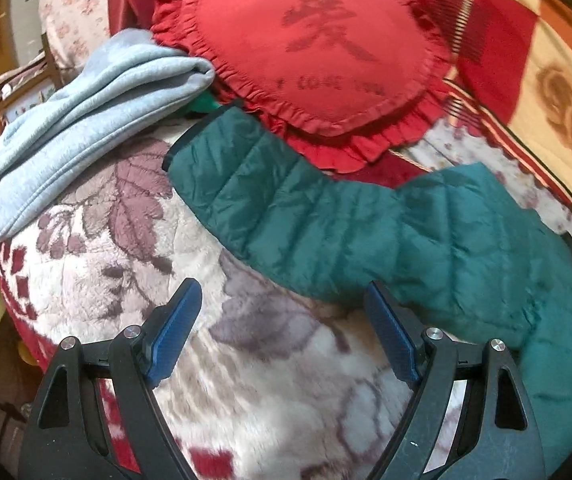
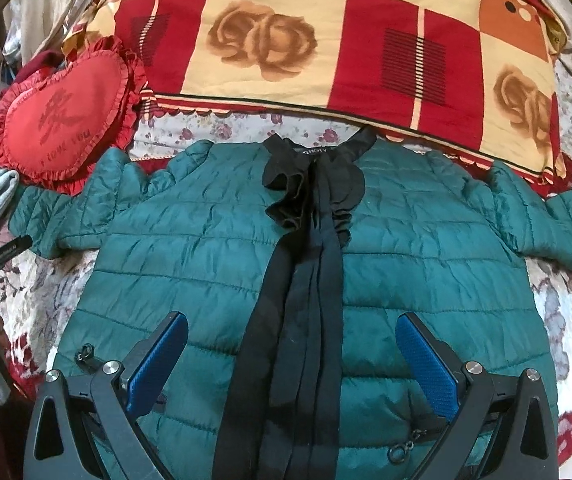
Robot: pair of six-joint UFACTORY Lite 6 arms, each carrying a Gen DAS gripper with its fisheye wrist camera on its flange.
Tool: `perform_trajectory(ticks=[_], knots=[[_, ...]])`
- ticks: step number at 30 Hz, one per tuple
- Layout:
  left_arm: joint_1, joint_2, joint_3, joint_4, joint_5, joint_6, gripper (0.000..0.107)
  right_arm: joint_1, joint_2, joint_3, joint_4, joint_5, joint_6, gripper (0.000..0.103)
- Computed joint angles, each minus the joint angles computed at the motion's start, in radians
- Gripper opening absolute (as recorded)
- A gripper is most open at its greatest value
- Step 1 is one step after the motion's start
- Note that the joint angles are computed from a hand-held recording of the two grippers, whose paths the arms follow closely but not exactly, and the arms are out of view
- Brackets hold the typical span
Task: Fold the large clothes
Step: 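Move the left gripper to the jacket sleeve cuff and grasp it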
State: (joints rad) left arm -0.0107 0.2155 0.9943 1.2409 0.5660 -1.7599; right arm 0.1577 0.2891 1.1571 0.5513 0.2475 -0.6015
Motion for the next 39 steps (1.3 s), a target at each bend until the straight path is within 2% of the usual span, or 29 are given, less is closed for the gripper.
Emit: perform_trajectory(ticks=[3, 11, 15, 21, 24, 25, 26, 29, 33, 39], knots=[[0.048, 0.051, 0.044, 0.001, -0.017, 0.02, 0.084, -0.001, 0.02, 0.016, -0.007, 0.005, 0.005, 0.103], [0.193, 0.201, 0.198, 0.028, 0.02, -0.002, 0.084, 0.003, 0.034, 0.021, 0.03, 0.029, -0.027, 0.103], [0.25, 0.314, 0.332, 0.011, 0.058, 0.036, 0.084, 0.021, 0.034, 0.021, 0.007, 0.034, -0.01, 0.103], [0.283, 0.477, 0.525, -0.042, 0.053, 0.146, 0.084, 0.023, 0.037, 0.021, 0.023, 0.038, -0.024, 0.103], [0.277, 0.486, 0.521, 0.041, 0.019, 0.083, 0.067, 0.016, 0.041, 0.028, 0.022, 0.047, -0.023, 0.103], [0.276, 0.491, 0.527, 0.039, 0.013, 0.095, 0.054, 0.015, 0.04, 0.026, 0.028, 0.048, -0.027, 0.103], [0.278, 0.482, 0.518, 0.031, -0.003, 0.105, 0.035, 0.013, 0.043, 0.028, 0.026, 0.049, -0.022, 0.103], [0.318, 0.439, 0.472, -0.031, -0.119, 0.14, 0.016, 0.004, 0.051, 0.035, 0.037, 0.063, -0.025, 0.103], [0.35, 0.331, 0.371, -0.065, -0.225, 0.155, 0.013, -0.005, 0.031, 0.009, 0.095, 0.06, -0.084, 0.103], [0.287, 0.085, 0.186, -0.056, -0.252, 0.151, 0.013, -0.024, -0.026, -0.042, 0.143, 0.06, -0.144, 0.103]])
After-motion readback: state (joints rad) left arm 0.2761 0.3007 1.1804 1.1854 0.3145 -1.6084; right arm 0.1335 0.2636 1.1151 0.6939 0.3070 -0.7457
